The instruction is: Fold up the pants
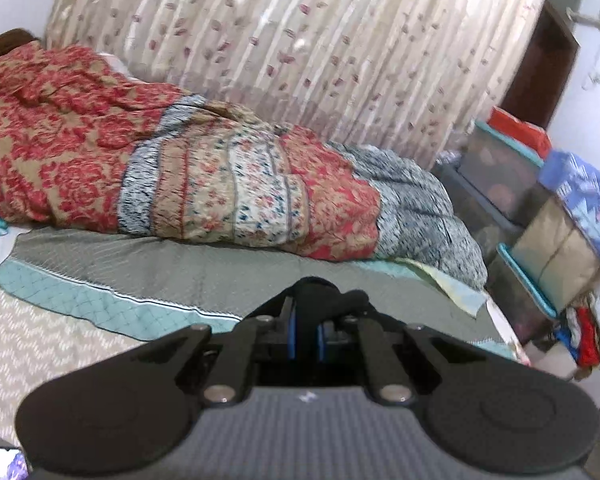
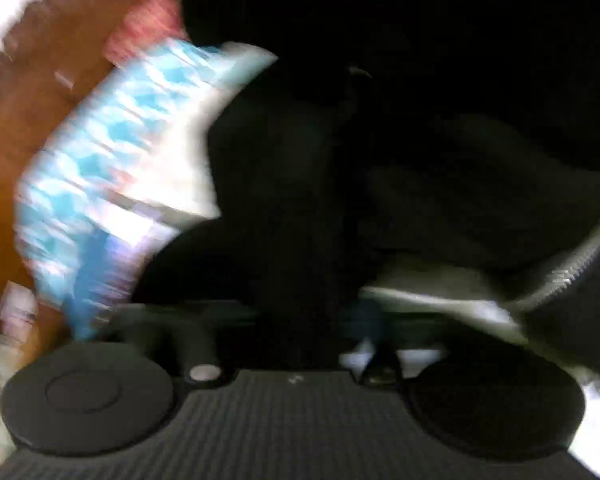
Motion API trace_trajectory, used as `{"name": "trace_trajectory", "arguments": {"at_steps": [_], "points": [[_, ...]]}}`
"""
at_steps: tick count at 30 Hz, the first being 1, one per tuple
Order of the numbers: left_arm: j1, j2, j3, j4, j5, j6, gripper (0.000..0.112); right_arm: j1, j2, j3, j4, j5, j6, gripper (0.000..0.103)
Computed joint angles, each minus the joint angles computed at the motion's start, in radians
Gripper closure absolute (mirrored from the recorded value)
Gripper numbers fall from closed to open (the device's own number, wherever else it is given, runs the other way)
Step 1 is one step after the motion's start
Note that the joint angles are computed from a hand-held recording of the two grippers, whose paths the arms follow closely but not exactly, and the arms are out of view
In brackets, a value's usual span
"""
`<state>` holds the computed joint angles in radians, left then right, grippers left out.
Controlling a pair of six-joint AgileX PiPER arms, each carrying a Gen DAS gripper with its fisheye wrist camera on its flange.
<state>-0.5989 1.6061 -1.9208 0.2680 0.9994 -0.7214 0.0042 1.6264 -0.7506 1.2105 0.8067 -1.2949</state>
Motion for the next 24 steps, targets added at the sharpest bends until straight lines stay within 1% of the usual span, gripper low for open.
{"name": "trace_trajectory", "arguments": {"at_steps": [1, 3, 4, 5, 6, 8, 9, 10, 11, 12, 13, 14, 16, 18, 19, 20, 21, 22, 23, 24], "points": [[0.015, -0.024, 0.019, 0.005, -0.009, -0.005, 0.104, -0.054, -0.027, 0.0, -0.008, -0.008, -0.011, 0.092], [0.04, -0.064, 0.041, 0.025, -0.021, -0.021, 0.104, -0.186, -0.086, -0.004, 0.008, -0.041, -0.125, 0.092], [0.058, -0.082, 0.048, 0.027, -0.03, -0.03, 0.104, -0.269, -0.077, -0.043, 0.011, -0.036, -0.148, 0.092], [0.081, -0.105, 0.066, 0.024, -0.048, -0.042, 0.104, -0.352, -0.05, -0.113, 0.0, -0.04, -0.131, 0.092], [0.104, -0.13, 0.09, 0.016, -0.067, -0.053, 0.104, -0.408, -0.022, -0.188, -0.01, -0.076, -0.106, 0.092], [0.168, -0.175, 0.143, -0.041, -0.114, -0.062, 0.104, -0.492, 0.035, -0.349, -0.011, -0.204, -0.075, 0.092], [0.208, -0.2, 0.191, -0.105, -0.156, -0.042, 0.104, -0.537, 0.071, -0.445, -0.029, -0.226, -0.031, 0.092], [0.252, -0.234, 0.267, -0.194, -0.218, -0.007, 0.104, -0.589, 0.109, -0.545, -0.05, -0.208, 0.028, 0.092], [0.28, -0.254, 0.324, -0.269, -0.258, 0.033, 0.104, -0.64, 0.135, -0.627, -0.039, -0.167, 0.06, 0.092], [0.289, -0.274, 0.406, -0.332, -0.307, 0.063, 0.104, -0.688, 0.146, -0.679, -0.01, -0.125, 0.052, 0.092], [0.279, -0.294, 0.49, -0.354, -0.353, 0.067, 0.104, -0.718, 0.132, -0.692, 0.025, -0.117, 0.006, 0.092], [0.258, -0.308, 0.564, -0.337, -0.39, 0.036, 0.104, -0.745, 0.104, -0.664, 0.065, -0.108, -0.068, 0.092], [0.202, -0.339, 0.754, -0.284, -0.494, -0.072, 0.104, -0.795, 0.058, -0.578, 0.151, -0.081, -0.231, 0.092], [0.186, -0.365, 0.929, -0.334, -0.591, -0.097, 0.104, -0.839, 0.026, -0.462, 0.201, -0.066, -0.378, 0.092], [0.187, -0.368, 1.013, -0.406, -0.631, -0.068, 0.104, -0.871, 0.043, -0.426, 0.212, -0.057, -0.451, 0.091], [0.19, -0.36, 1.081, -0.486, -0.651, -0.014, 0.104, -0.913, 0.049, -0.382, 0.196, -0.048, -0.509, 0.091], [0.188, -0.35, 1.135, -0.525, -0.656, 0.009, 0.104, -0.948, 0.06, -0.337, 0.176, -0.054, -0.563, 0.091], [0.184, -0.326, 1.173, -0.534, -0.648, 0.004, 0.104, -0.971, 0.077, -0.296, 0.138, -0.071, -0.581, 0.091], [0.18, -0.3, 1.208, -0.576, -0.644, 0.039, 0.104, -0.994, 0.085, -0.269, 0.084, -0.08, -0.559, 0.091], [0.175, -0.288, 1.245, -0.624, -0.66, 0.081, 0.104, -1.021, 0.102, -0.247, 0.033, -0.091, -0.534, 0.091]]}}
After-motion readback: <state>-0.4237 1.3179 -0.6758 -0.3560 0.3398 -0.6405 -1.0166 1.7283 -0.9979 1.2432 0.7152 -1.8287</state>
